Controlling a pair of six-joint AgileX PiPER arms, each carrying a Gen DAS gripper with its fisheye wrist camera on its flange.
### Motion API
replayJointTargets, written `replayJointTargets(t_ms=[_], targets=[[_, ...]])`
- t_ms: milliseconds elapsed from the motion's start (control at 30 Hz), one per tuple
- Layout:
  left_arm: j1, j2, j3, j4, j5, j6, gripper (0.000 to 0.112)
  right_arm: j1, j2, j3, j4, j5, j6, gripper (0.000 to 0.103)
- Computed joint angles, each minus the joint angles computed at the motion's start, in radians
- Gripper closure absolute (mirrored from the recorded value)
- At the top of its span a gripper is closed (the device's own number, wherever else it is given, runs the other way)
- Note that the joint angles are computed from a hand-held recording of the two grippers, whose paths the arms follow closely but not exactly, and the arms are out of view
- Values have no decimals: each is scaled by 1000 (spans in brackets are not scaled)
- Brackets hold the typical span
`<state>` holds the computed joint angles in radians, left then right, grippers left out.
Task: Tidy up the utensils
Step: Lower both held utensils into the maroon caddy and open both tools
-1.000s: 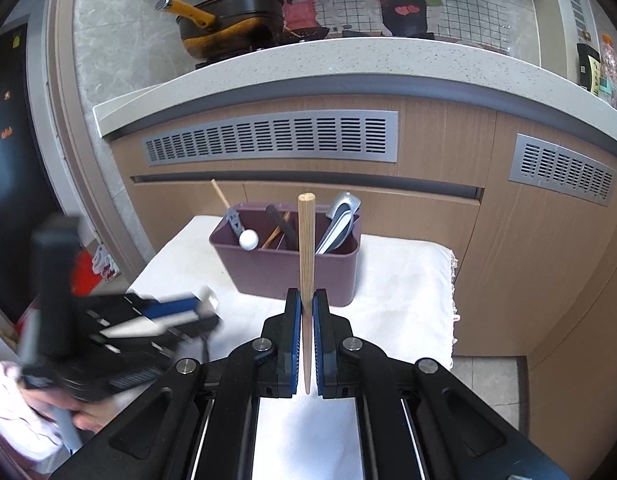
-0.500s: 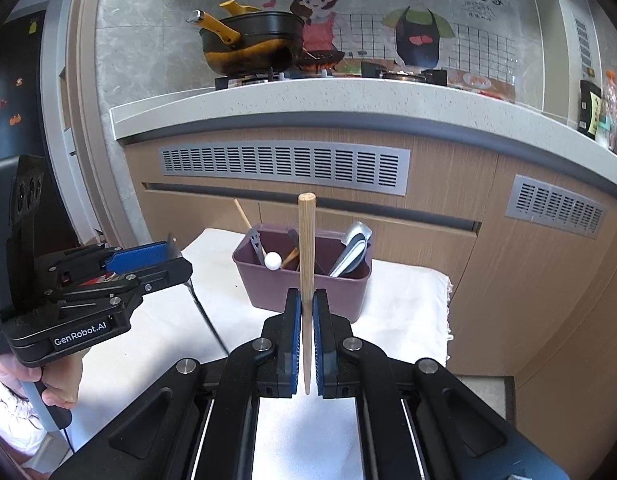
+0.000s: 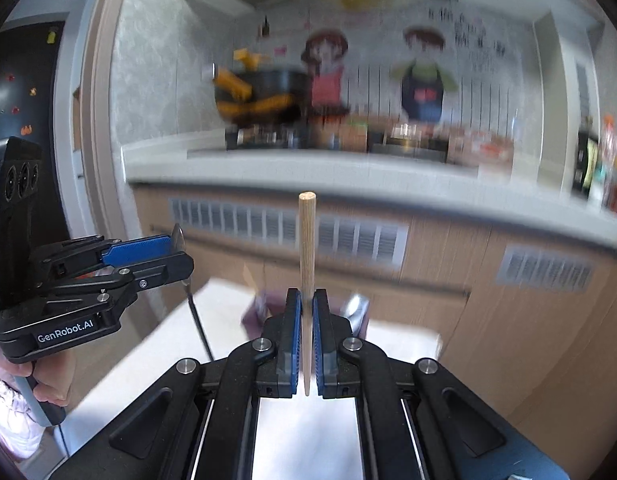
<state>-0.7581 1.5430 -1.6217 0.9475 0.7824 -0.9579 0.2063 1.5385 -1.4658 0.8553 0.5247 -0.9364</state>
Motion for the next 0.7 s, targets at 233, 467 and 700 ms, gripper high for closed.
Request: replayJointTargets(t_ms=[233, 467, 700], targets=[[133, 99, -145, 21, -73, 24, 79, 51, 201, -317, -178, -32, 217, 98], [302, 207, -138, -133, -217, 42, 79, 78, 429, -510, -307, 40, 370, 98], [368, 330, -132, -252, -283, 102, 79, 81, 614, -670, -358, 138, 453, 98]])
